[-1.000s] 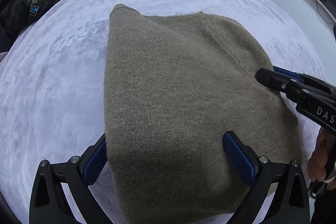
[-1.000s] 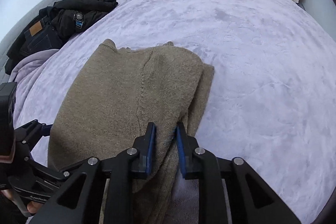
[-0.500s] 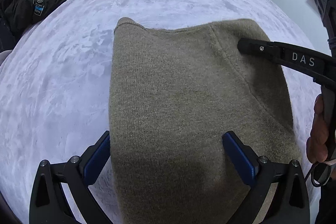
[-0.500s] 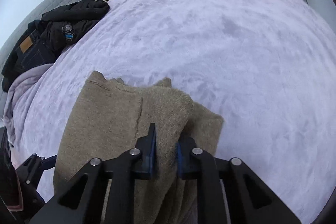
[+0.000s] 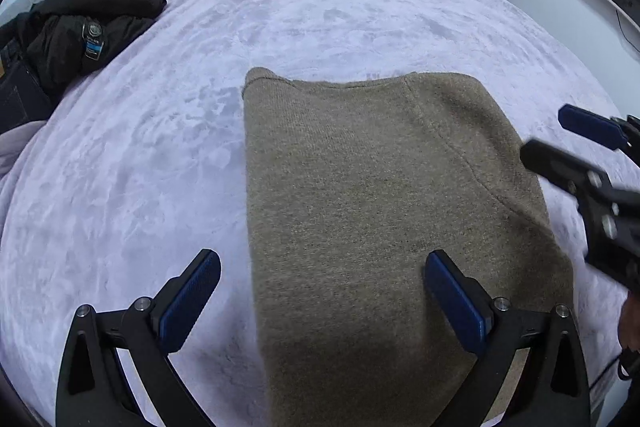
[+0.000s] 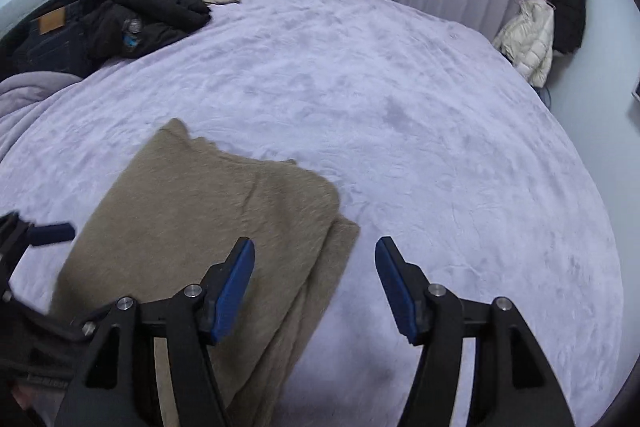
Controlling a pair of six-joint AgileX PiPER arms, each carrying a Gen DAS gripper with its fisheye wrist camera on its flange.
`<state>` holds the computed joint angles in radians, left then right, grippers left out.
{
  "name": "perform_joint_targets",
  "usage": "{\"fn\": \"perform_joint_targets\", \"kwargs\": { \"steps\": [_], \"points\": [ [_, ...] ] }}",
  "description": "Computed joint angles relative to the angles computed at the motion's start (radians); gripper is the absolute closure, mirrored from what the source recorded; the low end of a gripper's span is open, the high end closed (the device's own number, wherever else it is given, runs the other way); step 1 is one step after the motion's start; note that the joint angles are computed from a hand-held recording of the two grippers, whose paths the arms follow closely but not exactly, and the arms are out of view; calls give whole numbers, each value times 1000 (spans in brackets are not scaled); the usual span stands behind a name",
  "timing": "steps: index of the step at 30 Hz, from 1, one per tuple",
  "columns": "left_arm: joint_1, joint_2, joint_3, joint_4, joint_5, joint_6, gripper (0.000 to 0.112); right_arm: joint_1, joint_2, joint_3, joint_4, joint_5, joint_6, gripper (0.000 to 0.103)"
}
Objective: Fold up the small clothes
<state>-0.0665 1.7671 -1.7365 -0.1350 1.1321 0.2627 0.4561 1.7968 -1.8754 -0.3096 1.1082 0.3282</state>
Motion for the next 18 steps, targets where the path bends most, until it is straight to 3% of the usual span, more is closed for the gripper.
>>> {"fn": "perform_joint_targets", "kwargs": {
  "steps": [4,8,11,13,18],
  "points": [
    [28,-9,14,4,-2,13,10,108,-92,121,-21,-27,-48,37],
    [64,-21,25,-14,-3,33,10,133,-147,225,45,-134,-122,37],
    [70,-12,26,-14,0,37,10,114,-157,263,168,-194,-225,38],
    [75,-16,44,-19,-16,51,10,62,-133,273,301,-190,-315,38],
    [65,-13,71,-15,-37,58,10,17,-124,354,287,-231,-302,40]
  ]
}}
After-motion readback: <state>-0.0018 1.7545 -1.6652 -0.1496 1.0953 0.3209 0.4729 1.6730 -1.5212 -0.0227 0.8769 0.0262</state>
